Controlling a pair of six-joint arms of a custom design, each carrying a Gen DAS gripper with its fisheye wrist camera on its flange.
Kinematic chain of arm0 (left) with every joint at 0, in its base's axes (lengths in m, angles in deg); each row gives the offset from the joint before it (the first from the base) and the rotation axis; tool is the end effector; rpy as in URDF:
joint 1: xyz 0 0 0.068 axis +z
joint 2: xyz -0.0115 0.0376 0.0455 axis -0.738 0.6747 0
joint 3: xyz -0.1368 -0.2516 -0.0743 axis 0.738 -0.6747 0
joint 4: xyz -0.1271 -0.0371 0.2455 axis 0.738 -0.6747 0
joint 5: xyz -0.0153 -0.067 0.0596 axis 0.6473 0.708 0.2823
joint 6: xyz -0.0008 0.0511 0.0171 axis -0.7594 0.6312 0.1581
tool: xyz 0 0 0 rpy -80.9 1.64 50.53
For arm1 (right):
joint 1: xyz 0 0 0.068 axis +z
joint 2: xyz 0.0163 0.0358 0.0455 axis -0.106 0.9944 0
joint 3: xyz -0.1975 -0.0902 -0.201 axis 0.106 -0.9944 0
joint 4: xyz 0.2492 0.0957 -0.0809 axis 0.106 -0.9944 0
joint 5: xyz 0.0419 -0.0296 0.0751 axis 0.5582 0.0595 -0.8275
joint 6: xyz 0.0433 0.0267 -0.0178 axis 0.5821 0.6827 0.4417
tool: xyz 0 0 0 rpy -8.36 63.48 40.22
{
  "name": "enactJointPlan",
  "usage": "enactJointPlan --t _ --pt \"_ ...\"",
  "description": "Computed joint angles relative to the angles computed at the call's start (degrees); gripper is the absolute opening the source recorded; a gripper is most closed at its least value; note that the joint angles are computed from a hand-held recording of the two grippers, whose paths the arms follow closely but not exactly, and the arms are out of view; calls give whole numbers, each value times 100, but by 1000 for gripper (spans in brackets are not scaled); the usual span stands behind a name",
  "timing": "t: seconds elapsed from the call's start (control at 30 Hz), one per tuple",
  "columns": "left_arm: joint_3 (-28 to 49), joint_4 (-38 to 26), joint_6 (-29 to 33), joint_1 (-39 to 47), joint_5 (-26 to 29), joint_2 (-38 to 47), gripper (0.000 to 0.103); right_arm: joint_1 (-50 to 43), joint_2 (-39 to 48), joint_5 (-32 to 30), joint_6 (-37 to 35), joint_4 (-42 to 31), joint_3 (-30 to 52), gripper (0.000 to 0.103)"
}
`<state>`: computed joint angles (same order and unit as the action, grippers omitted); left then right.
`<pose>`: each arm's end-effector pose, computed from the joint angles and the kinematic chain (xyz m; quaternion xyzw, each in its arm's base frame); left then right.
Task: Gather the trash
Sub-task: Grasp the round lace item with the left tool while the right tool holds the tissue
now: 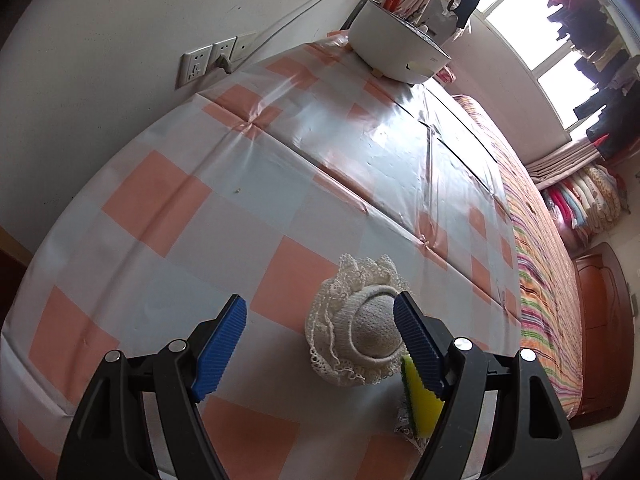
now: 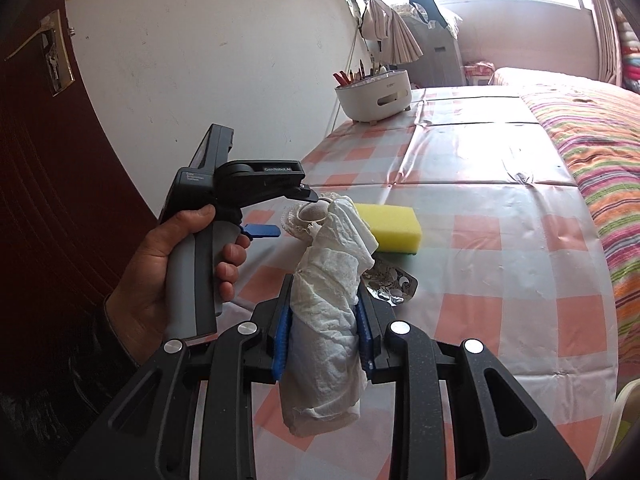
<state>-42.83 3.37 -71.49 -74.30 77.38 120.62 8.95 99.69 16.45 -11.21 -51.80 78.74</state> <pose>0.3053 -0.1518 0.0992 -0.2259 0.9226 -0.1802 0.2554 0.1436 0.0522 0.1158 -0.1405 0.8776 0.2488 0.3850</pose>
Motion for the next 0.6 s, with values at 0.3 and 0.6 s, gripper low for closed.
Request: enactJointPlan --t 0.3,0.6 --pt "339 56 134 -227 -94 404 59 -395 -399 -220 -131 -281 -82 29" --pt "37 325 104 -325 -401 144 44 -831 -1360 -477 -182 -1097 -63 29"
